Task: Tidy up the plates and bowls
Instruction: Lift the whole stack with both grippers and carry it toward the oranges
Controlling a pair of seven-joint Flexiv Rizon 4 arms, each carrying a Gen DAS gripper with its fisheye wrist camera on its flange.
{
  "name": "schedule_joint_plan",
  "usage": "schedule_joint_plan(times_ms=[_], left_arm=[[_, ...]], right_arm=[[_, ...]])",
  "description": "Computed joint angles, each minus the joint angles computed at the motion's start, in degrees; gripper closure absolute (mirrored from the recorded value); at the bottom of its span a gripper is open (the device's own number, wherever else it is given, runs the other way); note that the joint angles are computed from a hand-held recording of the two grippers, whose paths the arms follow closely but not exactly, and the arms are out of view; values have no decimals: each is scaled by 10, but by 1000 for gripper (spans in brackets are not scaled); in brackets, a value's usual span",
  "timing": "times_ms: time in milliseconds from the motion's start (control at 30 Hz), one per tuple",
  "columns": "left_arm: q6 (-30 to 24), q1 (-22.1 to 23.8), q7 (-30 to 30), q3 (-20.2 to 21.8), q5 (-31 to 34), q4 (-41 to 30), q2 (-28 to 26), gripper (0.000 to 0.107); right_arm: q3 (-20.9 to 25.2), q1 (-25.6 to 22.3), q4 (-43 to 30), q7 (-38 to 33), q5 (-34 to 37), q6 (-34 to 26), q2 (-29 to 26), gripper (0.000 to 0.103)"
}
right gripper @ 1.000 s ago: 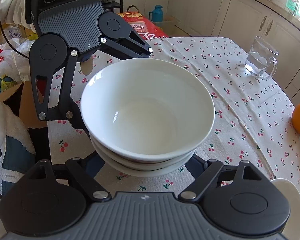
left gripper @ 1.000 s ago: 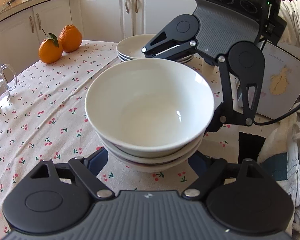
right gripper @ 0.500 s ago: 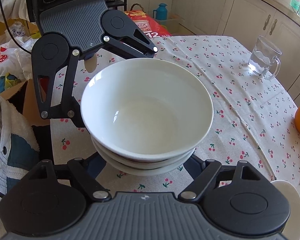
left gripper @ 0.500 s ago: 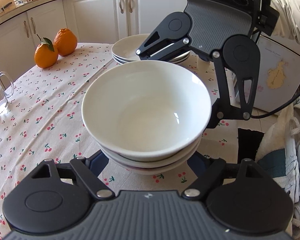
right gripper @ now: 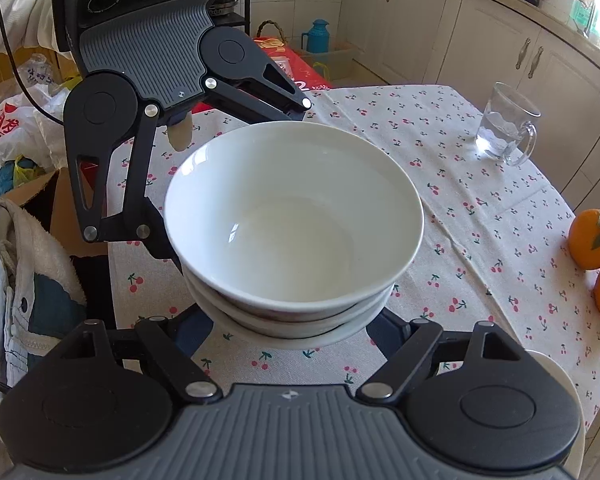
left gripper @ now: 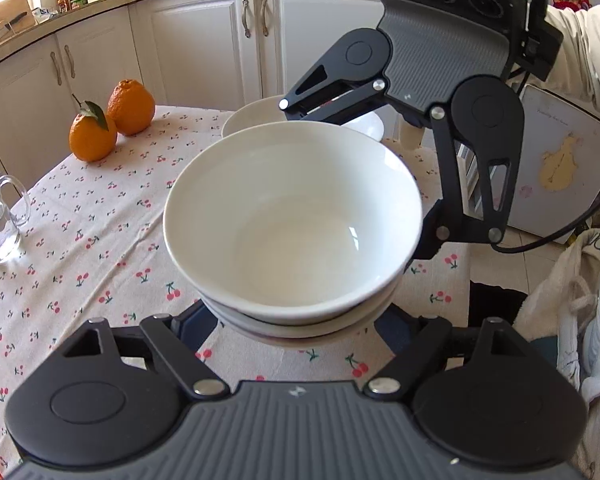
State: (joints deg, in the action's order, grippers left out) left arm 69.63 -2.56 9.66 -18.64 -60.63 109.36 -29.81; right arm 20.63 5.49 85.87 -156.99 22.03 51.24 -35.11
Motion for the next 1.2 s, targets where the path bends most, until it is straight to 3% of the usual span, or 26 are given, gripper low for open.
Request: schedule_joint_plan(times_ms=[400, 767, 1200], left_arm=[[1, -24, -56, -25, 102, -133, -81, 23], [-65, -43, -146, -26, 239, -287, -188, 23], [-108, -52, -190, -26, 286, -358, -235, 22]], right_arm=[[-12, -52, -2, -36, 30, 35, 18, 17], [-33, -79, -23, -5, 8, 52, -8, 16], [-35, -96, -50, 35, -18, 33, -36, 16]])
